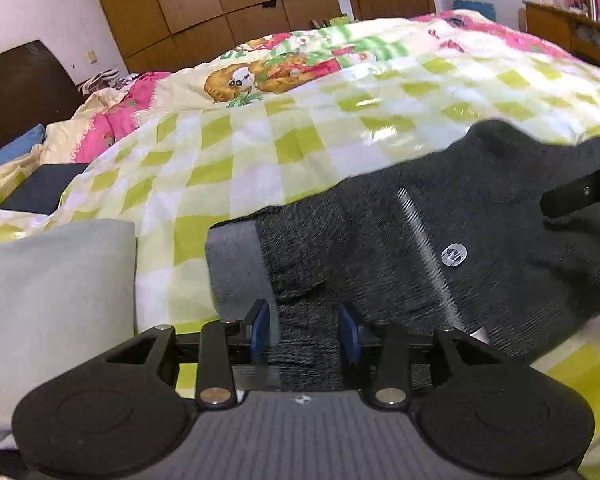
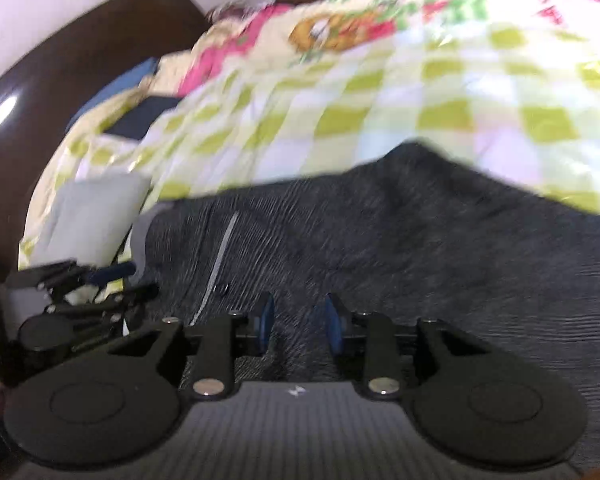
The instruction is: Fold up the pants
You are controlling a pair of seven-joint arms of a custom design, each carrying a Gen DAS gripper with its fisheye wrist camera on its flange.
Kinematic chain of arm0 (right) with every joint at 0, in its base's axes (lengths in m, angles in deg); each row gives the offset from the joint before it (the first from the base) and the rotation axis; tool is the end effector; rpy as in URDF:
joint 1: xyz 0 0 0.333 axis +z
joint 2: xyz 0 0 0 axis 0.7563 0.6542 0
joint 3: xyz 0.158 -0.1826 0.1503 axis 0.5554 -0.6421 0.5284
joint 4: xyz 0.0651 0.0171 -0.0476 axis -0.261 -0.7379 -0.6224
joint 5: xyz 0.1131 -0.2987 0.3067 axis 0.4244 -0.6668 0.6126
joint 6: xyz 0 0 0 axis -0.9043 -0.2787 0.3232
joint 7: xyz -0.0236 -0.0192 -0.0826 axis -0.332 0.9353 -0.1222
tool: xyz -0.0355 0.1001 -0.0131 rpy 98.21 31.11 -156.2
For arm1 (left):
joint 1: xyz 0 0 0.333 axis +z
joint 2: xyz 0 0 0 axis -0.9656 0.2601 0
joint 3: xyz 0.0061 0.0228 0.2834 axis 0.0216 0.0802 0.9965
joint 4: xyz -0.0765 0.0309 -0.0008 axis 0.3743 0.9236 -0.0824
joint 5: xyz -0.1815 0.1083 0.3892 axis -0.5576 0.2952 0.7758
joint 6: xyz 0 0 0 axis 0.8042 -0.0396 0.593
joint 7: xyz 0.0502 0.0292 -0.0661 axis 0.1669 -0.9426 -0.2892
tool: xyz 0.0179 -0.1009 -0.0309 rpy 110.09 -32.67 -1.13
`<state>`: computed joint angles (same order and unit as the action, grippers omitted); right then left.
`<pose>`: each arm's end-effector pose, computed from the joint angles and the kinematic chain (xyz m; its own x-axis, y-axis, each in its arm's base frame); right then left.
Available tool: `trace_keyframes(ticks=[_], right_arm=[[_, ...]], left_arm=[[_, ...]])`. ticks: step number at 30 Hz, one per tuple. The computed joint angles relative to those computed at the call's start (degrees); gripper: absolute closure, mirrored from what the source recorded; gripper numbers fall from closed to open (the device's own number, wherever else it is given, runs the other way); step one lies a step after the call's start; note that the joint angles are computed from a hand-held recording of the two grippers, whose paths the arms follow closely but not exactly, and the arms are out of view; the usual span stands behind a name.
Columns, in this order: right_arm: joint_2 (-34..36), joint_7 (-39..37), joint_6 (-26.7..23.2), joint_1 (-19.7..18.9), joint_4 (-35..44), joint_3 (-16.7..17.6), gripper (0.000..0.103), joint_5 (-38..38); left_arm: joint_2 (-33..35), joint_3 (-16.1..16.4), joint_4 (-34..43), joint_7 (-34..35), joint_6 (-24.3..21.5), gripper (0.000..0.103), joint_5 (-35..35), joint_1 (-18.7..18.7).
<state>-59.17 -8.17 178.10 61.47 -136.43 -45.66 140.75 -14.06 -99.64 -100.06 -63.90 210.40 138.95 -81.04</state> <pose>0.5760 0.1313 0.3498 0.4868 -0.7622 -0.4267 -0.7872 -0.1710 -0.5925 0.4858 -0.2391 0.3424 -0.0485 -0.9758 -0.2134 -0.7215 0.1820 -0.6681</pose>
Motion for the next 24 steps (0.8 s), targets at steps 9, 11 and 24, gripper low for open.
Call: trace_keyframes(ticks=[9, 11, 24], right_arm=[[0.20, 10.75, 6.85, -2.71, -2.76, -1.42, 0.070, -6.60], [-1.33, 7.96, 7.28, -3.24, -4.05, -2.10, 0.068, -2.90], [-2.13, 0.02, 7.91, -11.15, -4.57, -8.59, 0.065, 12.96]], left_arm=[[5.47, -1.36, 6.93, 4.10, -5.29, 0.051, -7.09, -5.77], [7.37, -1.27, 9.25, 5.21, -6.80, 0.051, -7.73, -7.54], [24.65, 3.36, 30.81, 16.90, -13.22, 0.050, -10.21, -20.00]])
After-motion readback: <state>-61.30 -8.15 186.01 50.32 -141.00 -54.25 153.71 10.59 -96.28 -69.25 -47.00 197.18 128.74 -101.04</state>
